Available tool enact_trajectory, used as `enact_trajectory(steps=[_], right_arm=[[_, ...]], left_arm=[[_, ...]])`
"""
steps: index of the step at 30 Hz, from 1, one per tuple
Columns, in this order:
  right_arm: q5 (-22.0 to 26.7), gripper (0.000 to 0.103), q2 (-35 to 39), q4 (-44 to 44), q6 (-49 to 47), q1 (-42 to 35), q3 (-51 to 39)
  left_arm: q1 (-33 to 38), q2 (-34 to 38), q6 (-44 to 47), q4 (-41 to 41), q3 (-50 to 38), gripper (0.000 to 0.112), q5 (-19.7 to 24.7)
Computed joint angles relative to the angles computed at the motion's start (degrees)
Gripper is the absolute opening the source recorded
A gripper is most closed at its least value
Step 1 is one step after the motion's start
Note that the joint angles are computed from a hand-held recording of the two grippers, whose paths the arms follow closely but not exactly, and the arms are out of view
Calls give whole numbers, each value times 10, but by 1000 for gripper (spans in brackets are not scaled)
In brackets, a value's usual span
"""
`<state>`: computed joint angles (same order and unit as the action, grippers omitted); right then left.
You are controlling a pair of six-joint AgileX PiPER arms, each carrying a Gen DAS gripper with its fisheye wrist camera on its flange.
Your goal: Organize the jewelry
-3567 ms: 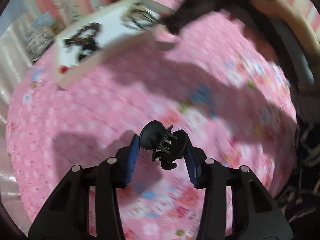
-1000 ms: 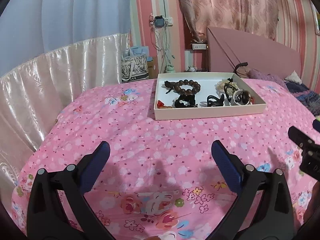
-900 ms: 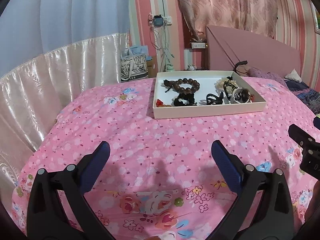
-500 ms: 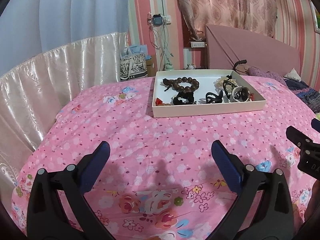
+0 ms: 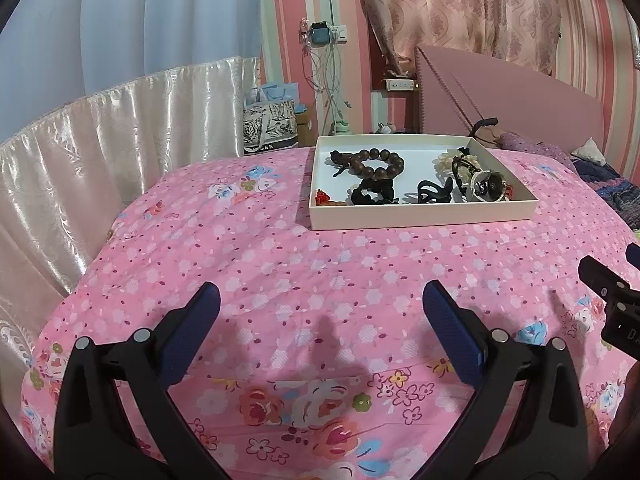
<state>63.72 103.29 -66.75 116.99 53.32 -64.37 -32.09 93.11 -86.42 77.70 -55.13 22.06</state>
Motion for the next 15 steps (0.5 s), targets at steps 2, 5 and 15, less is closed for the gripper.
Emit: enact_trajectory(steps=[2,5,15], right_arm=[[-2,101,0,0,-1,-1,-1],[0,101,1,1,-1,0,-2],[4,101,3,5,-1,0,-3]], left_arm=[[-2,2,7,-6,-2,100,5],[0,4,18,-19,-5,100,7],[0,2,15,-13,-2,100,5]])
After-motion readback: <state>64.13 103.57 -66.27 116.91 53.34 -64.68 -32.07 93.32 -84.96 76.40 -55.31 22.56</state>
